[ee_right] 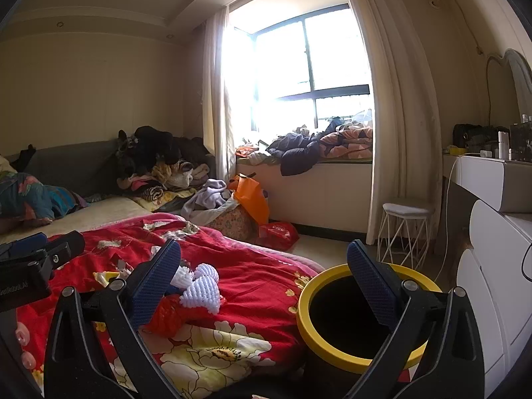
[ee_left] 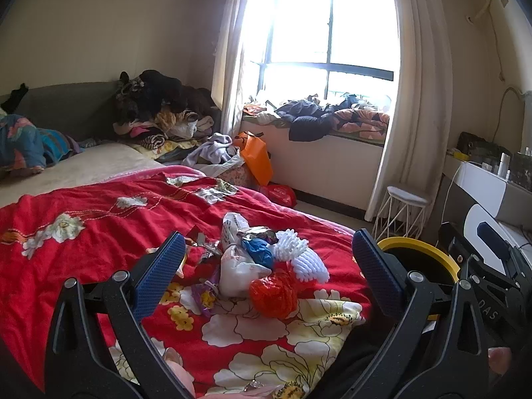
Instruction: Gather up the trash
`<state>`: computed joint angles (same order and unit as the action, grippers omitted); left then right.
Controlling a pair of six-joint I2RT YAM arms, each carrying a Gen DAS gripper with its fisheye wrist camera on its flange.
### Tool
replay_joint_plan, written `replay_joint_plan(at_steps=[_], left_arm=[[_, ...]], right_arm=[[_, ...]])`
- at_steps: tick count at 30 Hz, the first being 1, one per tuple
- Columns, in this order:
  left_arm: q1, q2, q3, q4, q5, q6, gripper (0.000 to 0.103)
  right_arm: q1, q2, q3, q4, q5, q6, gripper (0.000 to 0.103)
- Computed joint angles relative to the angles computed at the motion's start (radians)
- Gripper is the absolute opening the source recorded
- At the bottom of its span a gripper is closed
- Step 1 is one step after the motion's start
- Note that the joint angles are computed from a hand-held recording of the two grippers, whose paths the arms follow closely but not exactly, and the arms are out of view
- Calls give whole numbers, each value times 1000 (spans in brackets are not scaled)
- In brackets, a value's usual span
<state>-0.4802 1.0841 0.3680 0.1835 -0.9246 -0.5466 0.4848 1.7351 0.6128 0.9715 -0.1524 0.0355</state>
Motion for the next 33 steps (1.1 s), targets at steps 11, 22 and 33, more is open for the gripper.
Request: replay_joint_plan(at_steps=[11, 22, 33], left_arm=[[-11, 10, 5, 0, -10, -4, 93], [-13, 13, 3, 4, -11, -3, 93], [-12, 16, -4, 10, -5, -10, 93]], right_arm=[[-3, -3, -1, -2, -8, 4, 97], [-4, -4, -1, -3, -11, 8, 97], [-7, -6, -2, -8, -17, 9, 97]])
